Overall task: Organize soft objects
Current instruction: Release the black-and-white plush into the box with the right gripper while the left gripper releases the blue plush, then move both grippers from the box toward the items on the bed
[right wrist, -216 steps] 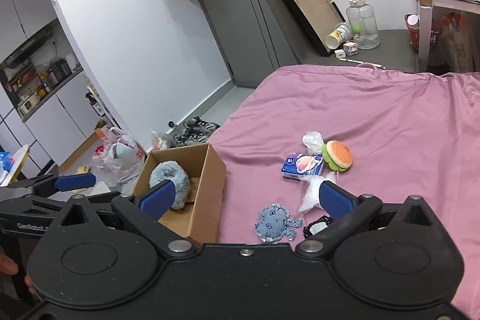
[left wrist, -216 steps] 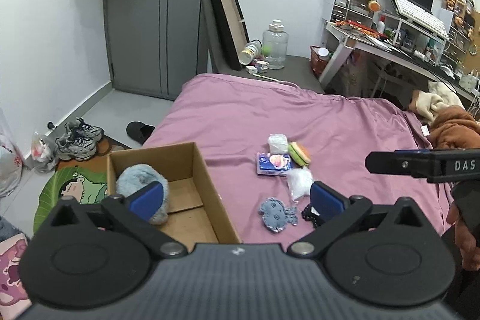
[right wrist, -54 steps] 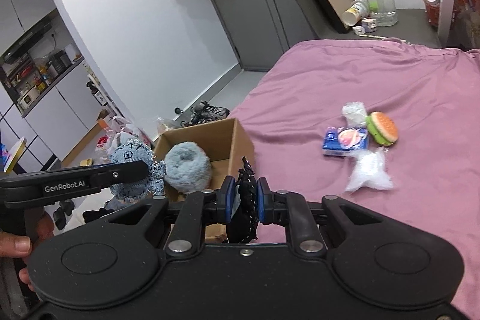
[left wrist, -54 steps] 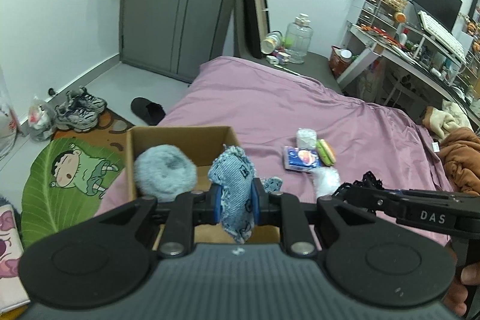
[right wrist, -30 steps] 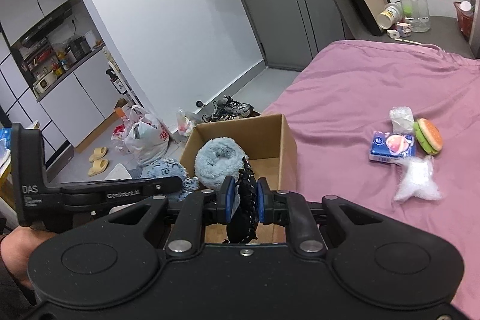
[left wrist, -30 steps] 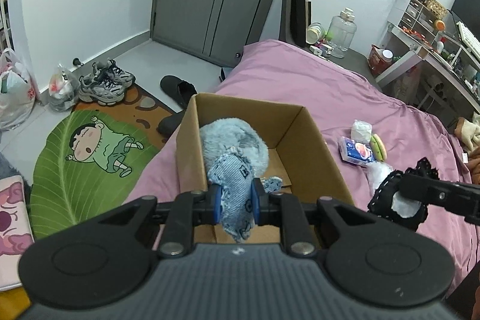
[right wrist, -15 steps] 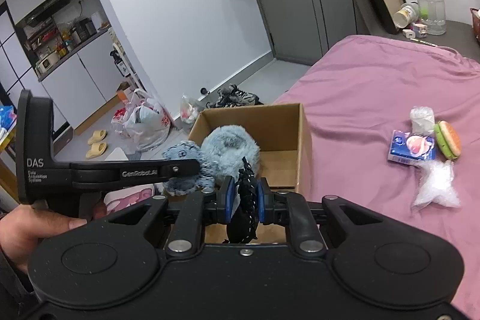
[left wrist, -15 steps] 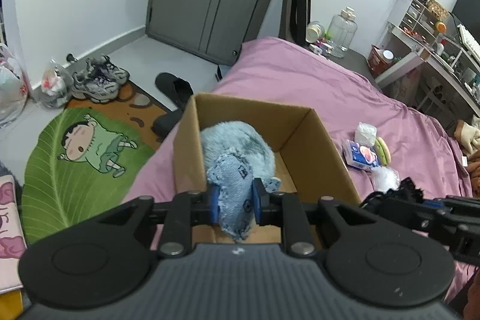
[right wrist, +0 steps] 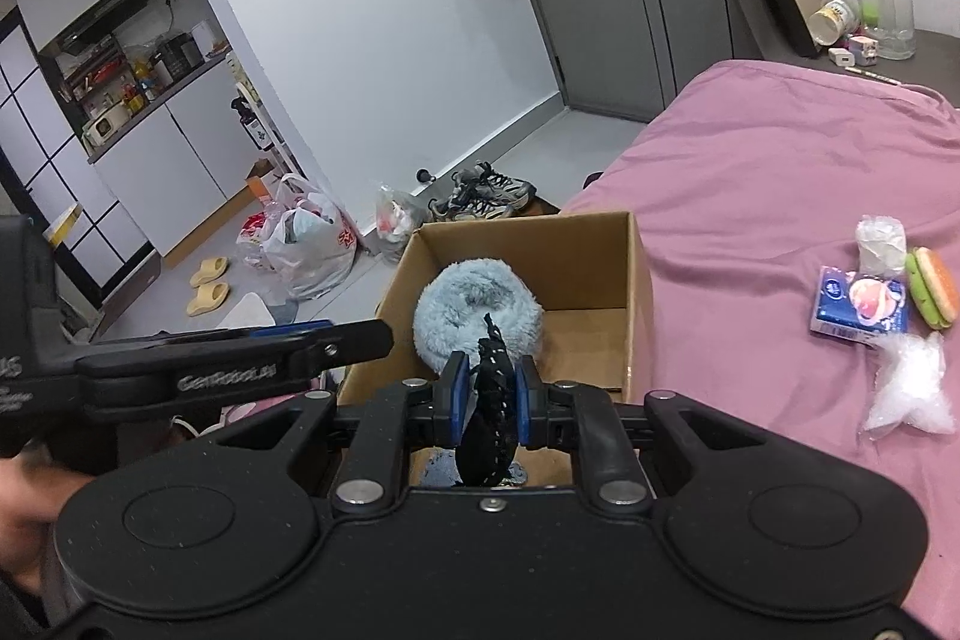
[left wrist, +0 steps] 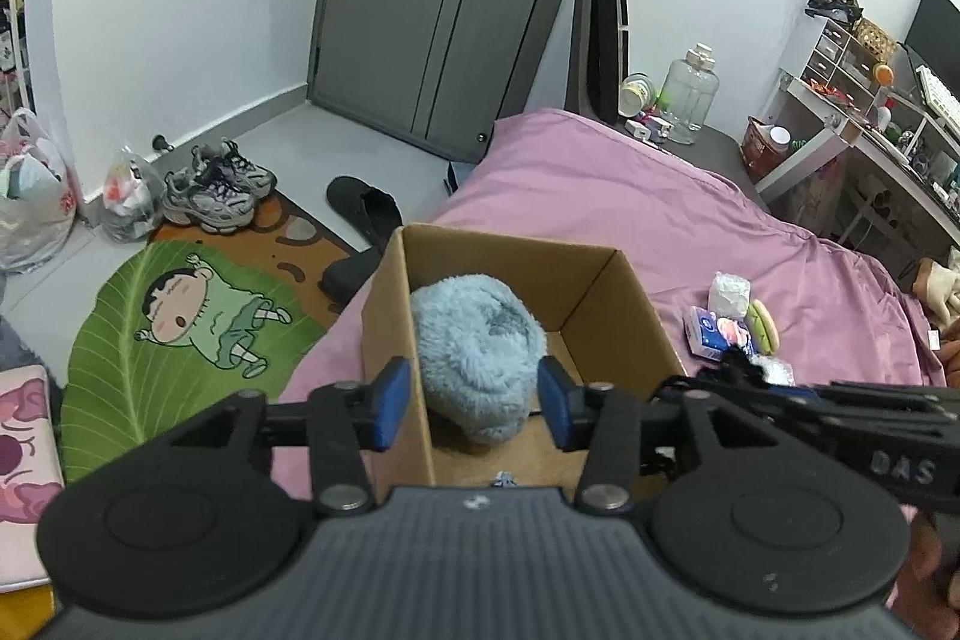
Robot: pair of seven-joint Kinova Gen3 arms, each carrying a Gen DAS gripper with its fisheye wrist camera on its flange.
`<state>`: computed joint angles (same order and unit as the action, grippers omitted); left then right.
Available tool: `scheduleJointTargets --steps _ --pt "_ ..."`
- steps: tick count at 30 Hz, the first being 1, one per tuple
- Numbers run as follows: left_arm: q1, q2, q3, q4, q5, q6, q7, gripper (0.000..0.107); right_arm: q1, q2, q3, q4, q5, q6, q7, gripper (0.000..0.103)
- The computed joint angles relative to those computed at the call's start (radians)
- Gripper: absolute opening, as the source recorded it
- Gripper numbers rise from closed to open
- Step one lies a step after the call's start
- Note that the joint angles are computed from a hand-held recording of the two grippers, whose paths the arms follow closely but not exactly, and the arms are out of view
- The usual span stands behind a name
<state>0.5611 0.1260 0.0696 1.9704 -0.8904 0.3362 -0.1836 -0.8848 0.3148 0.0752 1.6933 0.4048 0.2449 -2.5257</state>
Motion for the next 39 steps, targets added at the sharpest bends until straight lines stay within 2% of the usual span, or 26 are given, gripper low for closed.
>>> scheduleJointTargets --steps 3,4,5,7,9,11,15,18,20,24,29,31,34,36,39 --pt "-0.006 -0.018 0.025 0.014 -0.068 0.024 0.079 0.057 0.046 0.013 -0.05 -0.012 -0.038 -0.011 0.041 0.016" --pt "0.002 -0.024 0.022 0.022 -0.097 0.03 0.118 0.065 0.057 0.02 -0.063 -0.02 -0.052 -0.011 0.057 0.016" --pt "0.028 -0.032 0.002 0.031 -0.125 0.039 0.159 0.073 0.064 0.025 -0.072 -0.025 -0.065 -0.013 0.073 0.016" --pt "0.08 -0.05 -0.041 0.051 -0.185 0.051 0.24 0.077 0.081 0.036 -0.093 -0.034 -0.091 -0.024 0.111 0.016" --pt "0.079 -0.063 -0.033 0.071 -0.244 0.063 0.321 0.078 0.09 0.047 -0.104 -0.048 -0.117 -0.019 0.148 0.016" --pt "0.031 -0.065 0.025 0.077 -0.268 0.089 0.369 0.079 0.107 0.053 -0.122 -0.055 -0.15 -0.018 0.182 0.016" --pt "-0.007 -0.061 0.065 0.071 -0.253 0.118 0.366 0.081 0.119 0.052 -0.132 -0.061 -0.199 -0.004 0.226 0.018" --pt "-0.015 -0.052 0.076 0.064 -0.246 0.127 0.373 0.083 0.093 0.037 -0.102 -0.055 -0.198 0.023 0.224 0.019" --pt "-0.017 -0.052 0.077 0.065 -0.252 0.115 0.379 0.083 0.1 0.021 -0.109 -0.045 -0.197 0.042 0.234 0.025" --pt "0.01 -0.051 0.09 0.071 -0.35 0.138 0.476 0.084 0.056 -0.008 -0.066 -0.028 -0.133 0.083 0.185 0.055" --pt "0.04 -0.033 0.118 0.029 -0.305 0.206 0.394 0.086 0.026 -0.048 -0.044 -0.001 -0.013 0.134 0.076 0.076" --pt "0.054 -0.034 0.12 0.02 -0.293 0.216 0.373 0.086 0.003 -0.065 -0.03 0.015 0.057 0.158 0.012 0.089" --pt "0.081 -0.029 0.113 -0.005 -0.242 0.237 0.301 0.086 0.004 -0.087 -0.042 0.036 0.117 0.183 -0.041 0.098" --pt "0.03 -0.038 0.158 -0.018 -0.167 0.211 0.22 0.086 0.033 -0.095 -0.073 0.04 0.116 0.196 -0.038 0.099" --pt "-0.077 -0.01 0.296 -0.08 -0.056 0.29 0.098 0.086 0.093 -0.113 -0.128 0.047 0.087 0.21 -0.012 0.103"
